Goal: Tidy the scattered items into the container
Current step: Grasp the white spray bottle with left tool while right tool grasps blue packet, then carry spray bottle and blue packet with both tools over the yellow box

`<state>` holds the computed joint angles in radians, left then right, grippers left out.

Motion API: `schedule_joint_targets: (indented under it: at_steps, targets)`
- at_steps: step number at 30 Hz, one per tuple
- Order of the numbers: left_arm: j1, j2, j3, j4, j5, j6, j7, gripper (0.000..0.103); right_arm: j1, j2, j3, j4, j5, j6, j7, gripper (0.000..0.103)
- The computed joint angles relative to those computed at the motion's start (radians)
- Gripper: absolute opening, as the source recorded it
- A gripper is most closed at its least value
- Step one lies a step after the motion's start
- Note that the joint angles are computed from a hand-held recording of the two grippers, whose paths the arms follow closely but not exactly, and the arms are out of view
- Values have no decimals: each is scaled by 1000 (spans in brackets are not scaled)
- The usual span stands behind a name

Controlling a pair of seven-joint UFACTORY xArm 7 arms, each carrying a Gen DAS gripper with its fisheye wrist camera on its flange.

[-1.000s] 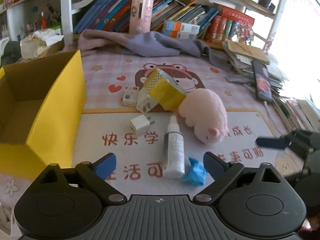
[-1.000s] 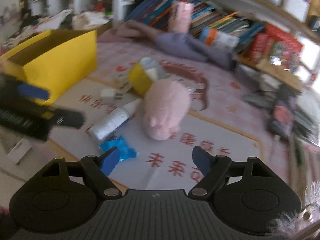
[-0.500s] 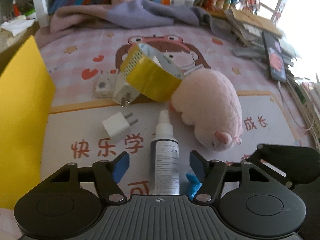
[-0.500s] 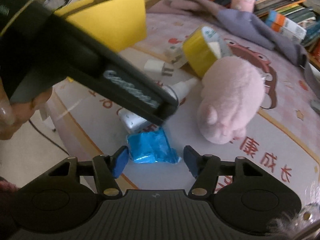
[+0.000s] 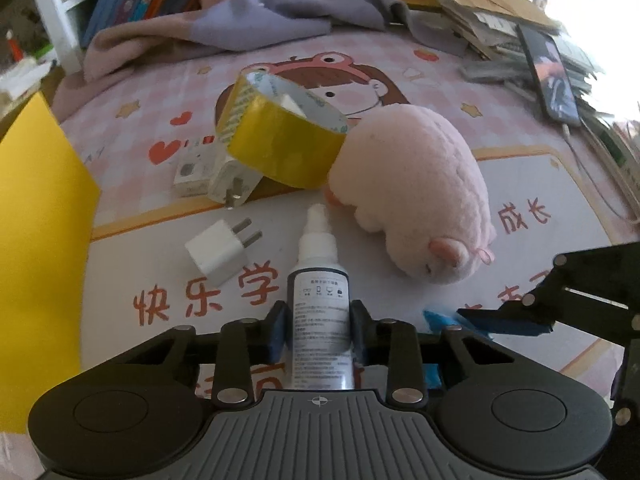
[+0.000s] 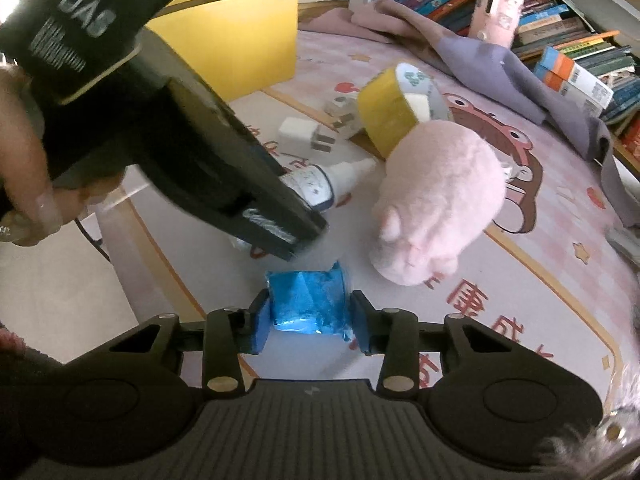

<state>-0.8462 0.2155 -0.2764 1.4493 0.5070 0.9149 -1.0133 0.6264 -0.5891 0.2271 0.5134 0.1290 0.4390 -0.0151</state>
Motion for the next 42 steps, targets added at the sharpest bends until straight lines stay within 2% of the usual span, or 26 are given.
schedule_joint_targets:
  at_steps: [9,15,22,28,34,40,42]
  targets:
    - [25,-115,-27,-93,-32,-56,-134,31,9,-32,-45,15,65,23,-5,36]
    - [71,-219,-60,-191,-41,-131,-234,31,-11,-68,-14,34,53,50,25,35]
    - [144,-386,-114,-330,-49,-236,-268,31,-57,-99,67,80,-3,58,142,35]
    - [194,-564,-137,-465,-123,-315,-231,31,-101,-118,163,145,-75,59,315,35]
    - [183,-730,-131,-591,-251,-346,-113,31,-120,-85,258,216,-145,67,483,35]
    - [173,-908,-126,-707,-365,-309,-8,31,-153,-14,380,313,-244,96,671,35]
    - [185,-968,-145,-736,-377,-272,17,31,-148,16,412,345,-275,109,721,35]
